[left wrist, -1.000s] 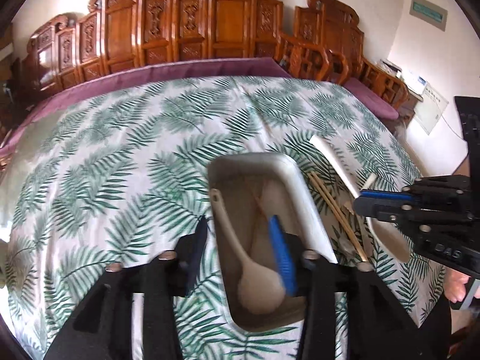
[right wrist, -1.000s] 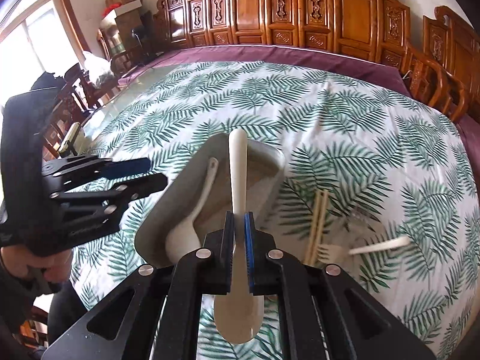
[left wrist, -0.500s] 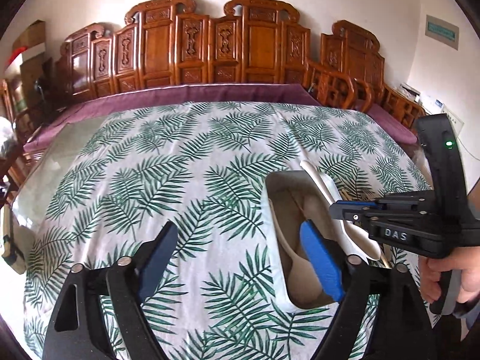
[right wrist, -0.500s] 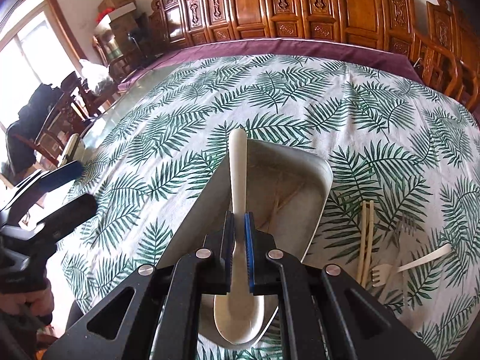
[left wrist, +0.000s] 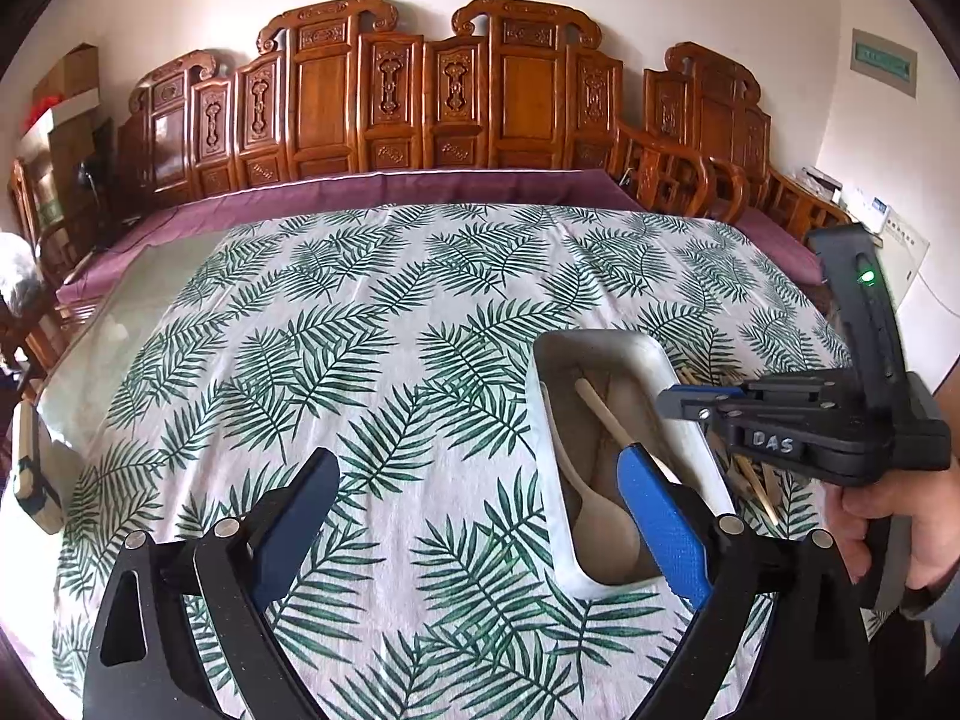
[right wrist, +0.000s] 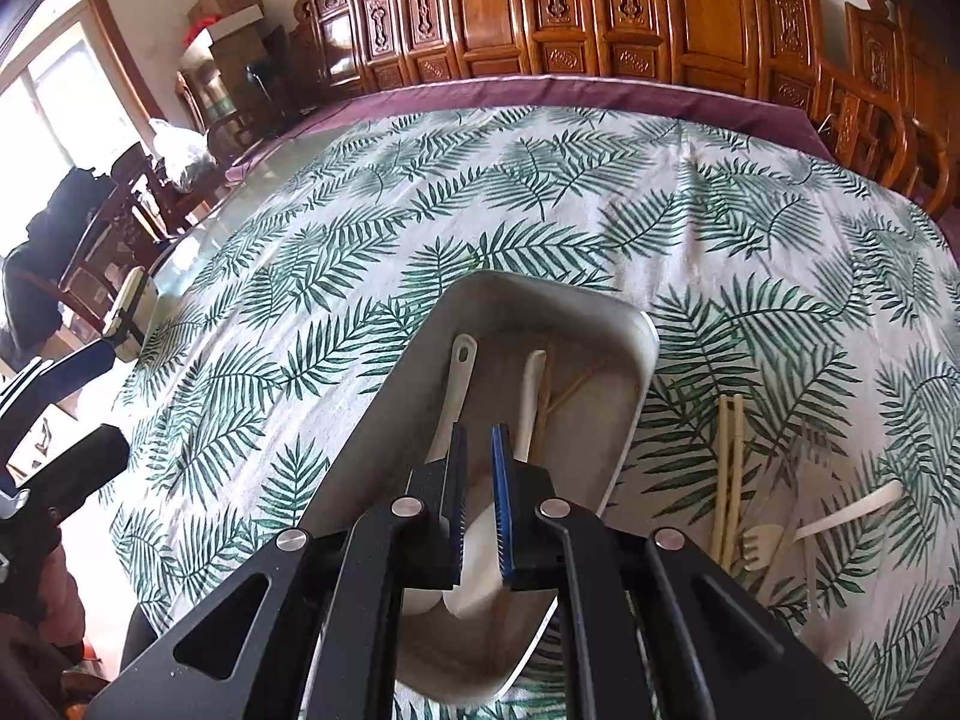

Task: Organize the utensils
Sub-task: 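Lower the white spoon into the grey tray and open the right tool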

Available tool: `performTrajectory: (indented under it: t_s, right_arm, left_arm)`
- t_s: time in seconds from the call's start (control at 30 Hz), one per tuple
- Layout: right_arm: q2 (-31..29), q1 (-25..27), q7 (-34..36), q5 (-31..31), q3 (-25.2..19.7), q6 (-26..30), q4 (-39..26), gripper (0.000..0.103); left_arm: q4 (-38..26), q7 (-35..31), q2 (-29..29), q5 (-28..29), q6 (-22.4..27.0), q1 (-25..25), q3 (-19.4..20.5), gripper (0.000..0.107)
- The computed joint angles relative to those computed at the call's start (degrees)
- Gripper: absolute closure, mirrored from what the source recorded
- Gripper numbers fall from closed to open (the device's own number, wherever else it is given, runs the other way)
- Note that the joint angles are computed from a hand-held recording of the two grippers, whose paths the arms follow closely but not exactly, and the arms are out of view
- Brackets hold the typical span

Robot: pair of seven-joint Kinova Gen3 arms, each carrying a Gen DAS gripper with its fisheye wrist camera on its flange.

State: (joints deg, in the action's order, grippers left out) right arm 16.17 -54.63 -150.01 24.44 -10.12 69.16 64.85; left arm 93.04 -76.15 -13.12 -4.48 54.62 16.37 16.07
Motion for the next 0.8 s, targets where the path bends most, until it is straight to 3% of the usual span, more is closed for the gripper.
performTrajectory:
  t_s: [0.3, 0.6, 0.8]
  right_arm:
    - [-9.6, -2.1, -7.6, 6.9, -4.0, 4.3, 10.1, 0.092]
    - [-20.6, 2.2, -15.8, 7.9, -11.7, 9.8, 20.8, 0.092]
    - [-24.4, 5.4, -18.9, 8.6, -17.5, 13.0, 22.9, 0.091]
  left_arm:
    - [-0.1, 2.3, -1.2, -0.9, 1.0, 1.3, 3.5, 0.017]
    - [-2.1, 9.2, -0.6, -3.8, 3.4, 4.0, 8.9, 0.017]
    - [-2.2, 13.6, -0.8, -5.7, 4.2, 6.0, 11.9, 0.017]
